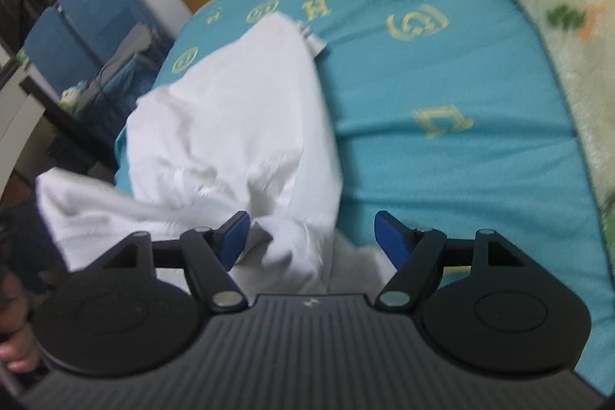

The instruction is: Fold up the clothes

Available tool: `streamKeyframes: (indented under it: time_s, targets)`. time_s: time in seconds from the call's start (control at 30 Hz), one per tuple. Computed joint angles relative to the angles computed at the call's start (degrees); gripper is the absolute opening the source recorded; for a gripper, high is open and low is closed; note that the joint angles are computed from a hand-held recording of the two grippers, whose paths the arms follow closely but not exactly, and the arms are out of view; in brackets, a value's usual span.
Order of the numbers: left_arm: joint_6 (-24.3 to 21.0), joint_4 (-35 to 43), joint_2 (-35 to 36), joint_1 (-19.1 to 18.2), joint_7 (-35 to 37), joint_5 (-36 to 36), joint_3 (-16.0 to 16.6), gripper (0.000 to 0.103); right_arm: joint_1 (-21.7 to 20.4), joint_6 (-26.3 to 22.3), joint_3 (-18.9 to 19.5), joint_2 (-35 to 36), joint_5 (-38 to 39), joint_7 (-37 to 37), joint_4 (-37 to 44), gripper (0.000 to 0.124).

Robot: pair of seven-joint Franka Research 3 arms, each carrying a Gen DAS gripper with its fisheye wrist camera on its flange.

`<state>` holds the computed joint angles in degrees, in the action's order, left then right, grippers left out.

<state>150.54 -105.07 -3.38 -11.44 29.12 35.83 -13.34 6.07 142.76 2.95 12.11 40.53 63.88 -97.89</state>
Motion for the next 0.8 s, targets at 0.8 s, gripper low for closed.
streamKeyframes:
  time_s: [0.8]
  targets:
    - [-9.70, -2.94, -8.11, -2.78, 4.20, 9.07, -4.00, 0.096, 0.11, 3.25, -0.48, -4.59, 7.65, -3.12, -4.55, 0.074]
